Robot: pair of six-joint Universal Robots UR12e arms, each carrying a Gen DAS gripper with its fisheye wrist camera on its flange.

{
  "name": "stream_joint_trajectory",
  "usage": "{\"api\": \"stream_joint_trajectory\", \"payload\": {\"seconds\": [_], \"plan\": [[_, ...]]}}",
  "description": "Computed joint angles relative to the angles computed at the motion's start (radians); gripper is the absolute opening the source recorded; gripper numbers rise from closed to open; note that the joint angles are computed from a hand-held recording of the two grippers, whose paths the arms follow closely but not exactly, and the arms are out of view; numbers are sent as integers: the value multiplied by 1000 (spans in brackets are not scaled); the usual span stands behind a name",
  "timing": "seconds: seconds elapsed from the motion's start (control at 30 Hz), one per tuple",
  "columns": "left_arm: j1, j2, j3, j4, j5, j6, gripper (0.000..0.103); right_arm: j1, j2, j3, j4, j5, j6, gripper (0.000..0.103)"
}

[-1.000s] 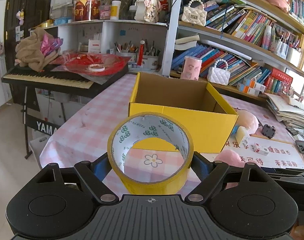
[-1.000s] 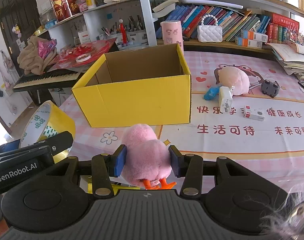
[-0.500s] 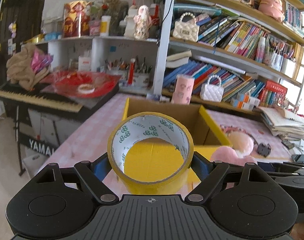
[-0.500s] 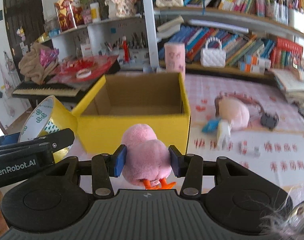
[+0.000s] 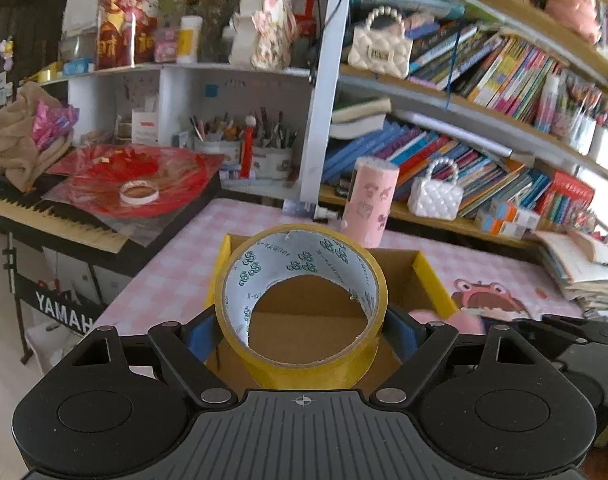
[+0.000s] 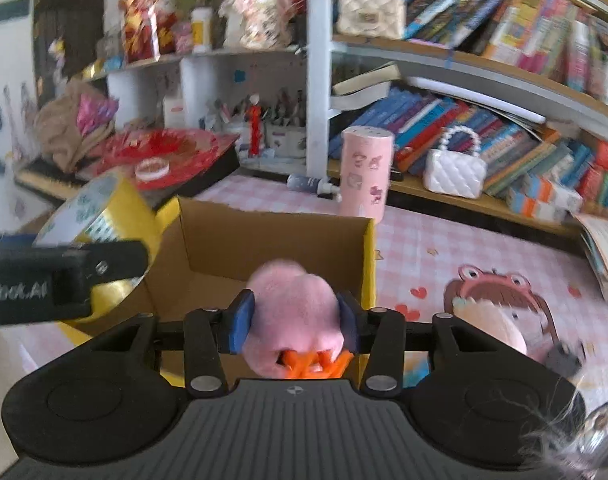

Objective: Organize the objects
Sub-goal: 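Carry the tape roll and pink plush over the yellow box with both tools, then open left tool to drop tape while right tool releases plush into box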

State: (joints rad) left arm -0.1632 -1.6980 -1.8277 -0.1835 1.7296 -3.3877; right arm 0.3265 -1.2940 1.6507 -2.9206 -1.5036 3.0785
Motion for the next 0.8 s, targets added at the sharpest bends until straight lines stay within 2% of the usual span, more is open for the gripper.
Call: {"api": "stream_joint_trajectory", "payload": {"seconds": [0.07,0.1,0.13,0.3,0.4,0.57,0.67,0.8], "plan": [[0,-24,22,-25,4,0,85,-6,28,-30,36,27,-55,29],[-1,-35,32,-39,7,0,85,-11,42,-45,53,49,-82,17],[-2,-47,44,-59,12,0,85,-12,54,-58,72,65,-107,12],[-3,-85,87,-154,27,-2,85,-21,102,-127,223,126,-254,11],[-4,-98,101,-198,32,3,85,-21,118,-152,279,133,-313,11],[-15,-113,122,-250,73,11,86,-24,125,-169,320,159,-373,11],[-19,-116,132,-277,91,3,86,-34,127,-184,369,205,-389,11],[-24,-118,124,-241,120,10,90,-44,129,-185,367,240,-420,12]]}}
